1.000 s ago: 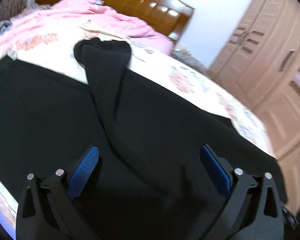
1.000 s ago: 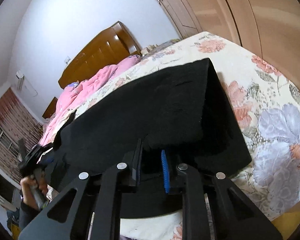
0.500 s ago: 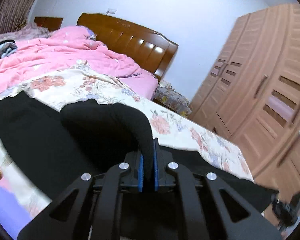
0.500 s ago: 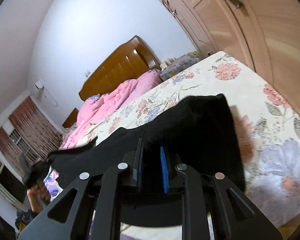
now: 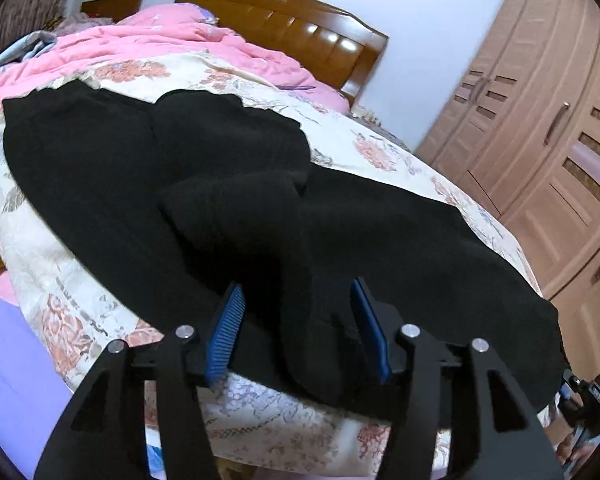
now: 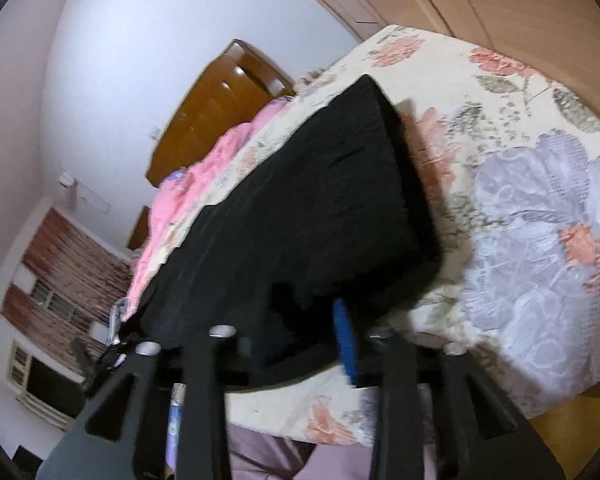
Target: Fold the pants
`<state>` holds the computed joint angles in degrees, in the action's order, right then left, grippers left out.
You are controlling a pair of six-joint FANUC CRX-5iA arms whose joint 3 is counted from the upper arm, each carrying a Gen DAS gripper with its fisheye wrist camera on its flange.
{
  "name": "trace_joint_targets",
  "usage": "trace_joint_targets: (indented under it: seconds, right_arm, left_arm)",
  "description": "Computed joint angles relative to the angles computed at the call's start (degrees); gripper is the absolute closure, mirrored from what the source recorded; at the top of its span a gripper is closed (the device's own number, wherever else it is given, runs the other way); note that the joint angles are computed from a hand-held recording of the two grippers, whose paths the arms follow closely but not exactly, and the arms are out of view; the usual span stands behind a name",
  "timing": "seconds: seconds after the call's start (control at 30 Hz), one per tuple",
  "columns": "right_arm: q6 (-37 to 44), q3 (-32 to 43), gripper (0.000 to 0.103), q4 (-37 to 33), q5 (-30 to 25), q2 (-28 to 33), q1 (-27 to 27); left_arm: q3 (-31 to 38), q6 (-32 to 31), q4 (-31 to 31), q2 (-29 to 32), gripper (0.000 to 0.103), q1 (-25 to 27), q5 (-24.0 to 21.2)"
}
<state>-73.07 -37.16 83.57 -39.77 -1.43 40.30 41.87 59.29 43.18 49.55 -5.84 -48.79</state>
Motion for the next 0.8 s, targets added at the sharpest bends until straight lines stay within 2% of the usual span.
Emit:
trace_joint_targets:
  seconds: [0.03, 0.07, 0.13, 0.17, 0.27, 0.37, 0.43, 0.5, 0.53, 0.6, 0.67, 0.73, 0.8]
  right_arm:
    - [2.94, 1.08, 0.068, -2.25, -1.14, 0.58, 0.76]
    - [6.87, 2.54, 0.068, -5.55, -2.59, 1.19, 1.8]
    - [14.68, 6.22, 0.088, -12.41, -6.16, 2.82, 3.7]
    - [15.55, 6.61, 0.088, -12.99, -5.91, 2.85, 3.54]
    - [12.93, 6.48, 0.091, -8.07, -6.22, 2.23, 2.76]
    - [12.48, 6.95, 0.091, -5.15, -7.35, 1.87, 3.12]
    - [11.98, 6.52, 0.091, -6.6, -7.53, 2.04, 3.71]
    - [7.99, 4.22, 0.091, -8.1, -5.35, 1.85, 3.32]
    - [4.68, 2.39, 0.095, -6.98, -3.35, 1.63, 2.44]
    - [-4.26, -1.57, 0.097, 0.21, -0.09, 0.63, 0.13]
    - [-2.05, -0.71, 0.097, -1.73, -0.63, 0.76, 0.69]
    - [3.45, 1.16, 0.097, -5.58, -2.42, 1.11, 1.83]
    - [1.43, 0.16, 0.097, -4.04, -1.73, 0.72, 1.39]
  left_arm:
    - [3.02, 2.2, -1.76, 1.56, 0.057, -0.07, -2.18]
    - [4.12, 2.95, -2.47, 2.18, 0.096, -0.16, -2.72]
    - [6.1, 3.13, -3.27, 2.91, 0.095, -0.75, -2.99]
    - [5.56, 1.54, -2.31, 2.44, 0.095, -0.83, -2.3]
    - [7.48, -2.55, 2.36, 2.37, 0.095, -0.91, -1.37]
    - [7.84, -3.65, 4.71, 1.54, 0.095, -0.86, 0.15]
    - [8.05, -2.92, 3.05, 1.42, 0.095, -0.82, -0.51]
    - [6.87, -2.04, 0.92, 1.3, 0.095, -0.75, -1.57]
    - [6.22, -0.67, -1.18, 1.43, 0.095, -0.62, -2.62]
    - [6.63, 2.41, -4.94, 2.5, 0.095, -0.48, -4.84]
    - [2.57, 0.09, -3.63, 1.25, 0.094, -0.49, -1.89]
    - [3.64, 0.73, -3.03, 1.79, 0.094, -0.32, -2.74]
    - [4.52, 1.18, -3.64, 2.02, 0.094, -0.45, -2.95]
